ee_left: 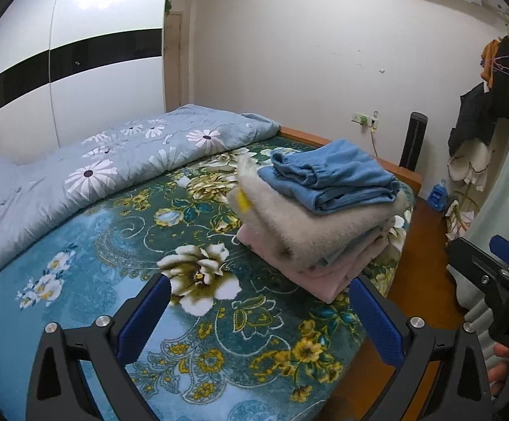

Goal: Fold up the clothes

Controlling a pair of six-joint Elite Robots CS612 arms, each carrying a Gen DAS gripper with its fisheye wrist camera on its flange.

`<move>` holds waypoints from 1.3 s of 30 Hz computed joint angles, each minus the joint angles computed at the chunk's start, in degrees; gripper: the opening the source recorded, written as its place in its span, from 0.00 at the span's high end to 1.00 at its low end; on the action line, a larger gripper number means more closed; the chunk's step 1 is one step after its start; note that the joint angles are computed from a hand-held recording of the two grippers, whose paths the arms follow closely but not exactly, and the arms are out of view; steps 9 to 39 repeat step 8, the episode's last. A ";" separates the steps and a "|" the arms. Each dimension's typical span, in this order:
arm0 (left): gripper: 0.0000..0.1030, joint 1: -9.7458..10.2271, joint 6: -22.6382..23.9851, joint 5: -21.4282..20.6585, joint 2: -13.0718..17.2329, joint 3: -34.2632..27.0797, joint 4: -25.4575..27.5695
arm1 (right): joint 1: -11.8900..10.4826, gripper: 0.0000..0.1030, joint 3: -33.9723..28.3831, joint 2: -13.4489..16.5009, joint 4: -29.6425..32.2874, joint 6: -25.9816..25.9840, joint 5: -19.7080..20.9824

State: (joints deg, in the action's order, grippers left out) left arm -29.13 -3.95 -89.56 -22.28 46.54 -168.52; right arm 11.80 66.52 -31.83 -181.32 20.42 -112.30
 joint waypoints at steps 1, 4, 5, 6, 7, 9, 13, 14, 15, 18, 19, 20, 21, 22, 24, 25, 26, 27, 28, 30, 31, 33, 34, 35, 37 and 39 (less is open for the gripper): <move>0.00 -0.06 0.11 0.22 -0.23 0.34 -0.50 | 0.08 0.00 -0.02 -0.06 -0.28 -0.21 0.01; 0.00 -0.26 0.45 1.76 -0.81 1.36 -2.48 | 0.28 0.00 -0.03 -0.25 -1.09 -0.67 0.13; 0.00 -0.28 0.39 1.98 -0.89 1.48 -2.71 | 0.31 0.00 0.04 -0.30 -1.32 -0.63 0.26; 0.00 -0.25 0.11 1.99 -0.98 1.64 -3.03 | 0.34 0.00 0.06 -0.33 -1.48 -0.68 0.26; 0.00 -0.22 -0.20 1.97 -1.07 1.80 -3.36 | 0.39 0.00 0.07 -0.33 -1.60 -0.77 0.19; 0.00 -0.17 -0.57 1.83 -1.10 1.82 -3.46 | 0.42 0.00 0.10 -0.35 -1.63 -0.84 0.19; 0.00 -0.17 -0.57 1.83 -1.10 1.82 -3.46 | 0.42 0.00 0.10 -0.35 -1.63 -0.84 0.19; 0.00 -0.17 -0.57 1.83 -1.10 1.82 -3.46 | 0.42 0.00 0.10 -0.35 -1.63 -0.84 0.19; 0.00 -0.17 -0.57 1.83 -1.10 1.82 -3.46 | 0.42 0.00 0.10 -0.35 -1.63 -0.84 0.19; 0.00 -0.17 -0.57 1.83 -1.10 1.82 -3.46 | 0.42 0.00 0.10 -0.35 -1.63 -0.84 0.19; 0.00 -0.17 -0.57 1.83 -1.10 1.82 -3.46 | 0.42 0.00 0.10 -0.35 -1.63 -0.84 0.19; 0.00 -0.17 -0.57 1.83 -1.10 1.82 -3.46 | 0.42 0.00 0.10 -0.35 -1.63 -0.84 0.19; 0.00 -0.17 -0.57 1.83 -1.10 1.82 -3.46 | 0.42 0.00 0.10 -0.35 -1.63 -0.84 0.19; 0.00 -0.17 -0.57 1.83 -1.10 1.82 -3.46 | 0.42 0.00 0.10 -0.35 -1.63 -0.84 0.19; 0.00 -0.17 -0.57 1.83 -1.10 1.82 -3.46 | 0.42 0.00 0.10 -0.35 -1.63 -0.84 0.19; 0.00 -0.17 -0.57 1.83 -1.10 1.82 -3.46 | 0.42 0.00 0.10 -0.35 -1.63 -0.84 0.19; 0.00 -0.17 -0.57 1.83 -1.10 1.82 -3.46 | 0.42 0.00 0.10 -0.35 -1.63 -0.84 0.19; 0.00 -0.17 -0.57 1.83 -1.10 1.82 -3.46 | 0.42 0.00 0.10 -0.35 -1.63 -0.84 0.19; 0.00 -0.17 -0.57 1.83 -1.10 1.82 -3.46 | 0.42 0.00 0.10 -0.35 -1.63 -0.84 0.19; 0.00 -0.17 -0.57 1.83 -1.10 1.82 -3.46 | 0.42 0.00 0.10 -0.35 -1.63 -0.84 0.19; 0.00 -0.17 -0.57 1.83 -1.10 1.82 -3.46 | 0.42 0.00 0.10 -0.35 -1.63 -0.84 0.19; 0.00 -0.17 -0.57 1.83 -1.10 1.82 -3.46 | 0.42 0.00 0.10 -0.35 -1.63 -0.84 0.19; 0.00 -0.17 -0.57 1.83 -1.10 1.82 -3.46 | 0.42 0.00 0.10 -0.35 -1.63 -0.84 0.19; 0.00 -0.17 -0.57 1.83 -1.10 1.82 -3.46 | 0.42 0.00 0.10 -0.35 -1.63 -0.84 0.19; 0.00 -0.17 -0.57 1.83 -1.10 1.82 -3.46 | 0.42 0.00 0.10 -0.35 -1.63 -0.84 0.19; 0.00 -0.17 -0.57 1.83 -1.10 1.82 -3.46 | 0.42 0.00 0.10 -0.35 -1.63 -0.84 0.19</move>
